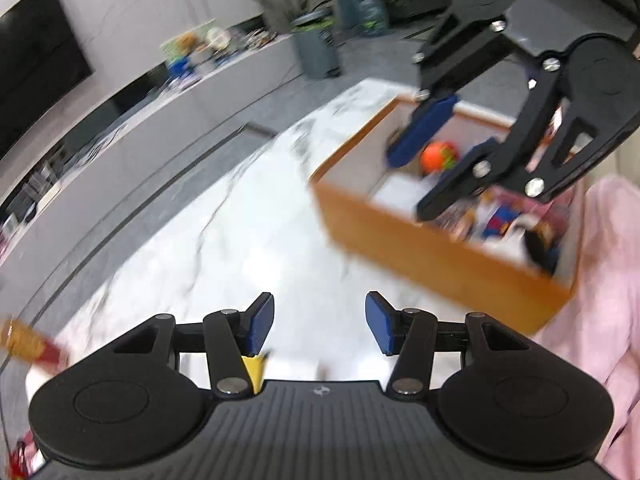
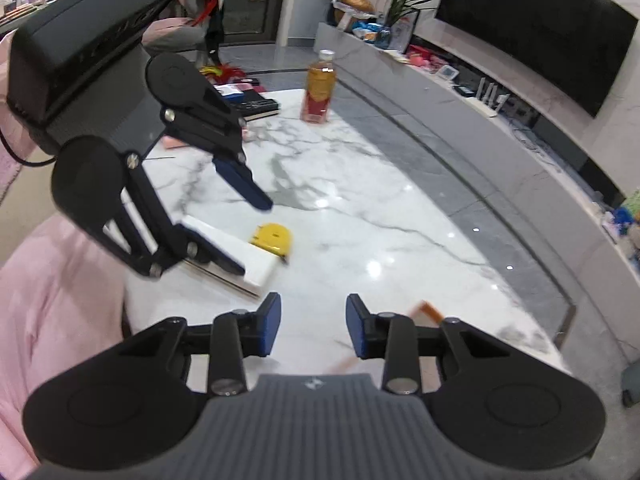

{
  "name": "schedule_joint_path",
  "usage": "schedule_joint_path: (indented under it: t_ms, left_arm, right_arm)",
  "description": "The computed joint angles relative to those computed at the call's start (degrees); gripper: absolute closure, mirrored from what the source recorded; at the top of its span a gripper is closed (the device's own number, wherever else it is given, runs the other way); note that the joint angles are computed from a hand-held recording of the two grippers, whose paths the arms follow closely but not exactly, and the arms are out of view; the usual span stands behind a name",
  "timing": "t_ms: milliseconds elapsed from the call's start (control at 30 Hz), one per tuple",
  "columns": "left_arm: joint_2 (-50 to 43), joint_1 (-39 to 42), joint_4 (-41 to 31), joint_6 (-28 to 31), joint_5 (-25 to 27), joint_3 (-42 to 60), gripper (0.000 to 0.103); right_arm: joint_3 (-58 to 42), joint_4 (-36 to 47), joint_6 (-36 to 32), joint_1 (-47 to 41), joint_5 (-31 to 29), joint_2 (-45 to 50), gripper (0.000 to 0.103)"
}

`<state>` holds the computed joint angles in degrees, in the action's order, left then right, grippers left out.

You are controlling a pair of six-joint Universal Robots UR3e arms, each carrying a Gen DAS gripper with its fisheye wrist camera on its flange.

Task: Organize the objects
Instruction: 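Grasp the yellow tape measure with the right tool while the left tool approaches the white box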

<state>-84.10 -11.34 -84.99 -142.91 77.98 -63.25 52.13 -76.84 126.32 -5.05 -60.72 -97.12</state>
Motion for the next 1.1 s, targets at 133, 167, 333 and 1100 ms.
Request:
schedule_joint_path:
  t_ms: [133, 167, 333, 1100]
  left_arm:
    - [5.63, 6.63, -1.54, 4.54, -2.52, -7.04, 0.043]
    - [6.22, 7.76, -1.80, 5.29, -2.56, -8.05, 0.043]
    - [7.90, 12.56, -0.77, 9.14, -3.87, -14.87, 0.041]
    - [4.15, 20.20, 2.31, 17.24, -8.28, -27.50, 0.027]
  right_arm:
    - [5.06, -7.29, 5.66, 8.27, -3.96, 2.13, 0.067]
    - [5.81, -8.54, 6.98, 10.06, -4.80, 2.95, 0.067]
    - [8.15, -14.46, 12.29, 17.55, -8.99, 7.96, 0.067]
    - [-24.86, -14.51, 24.84, 27.47, -14.78, 45.15, 0.055]
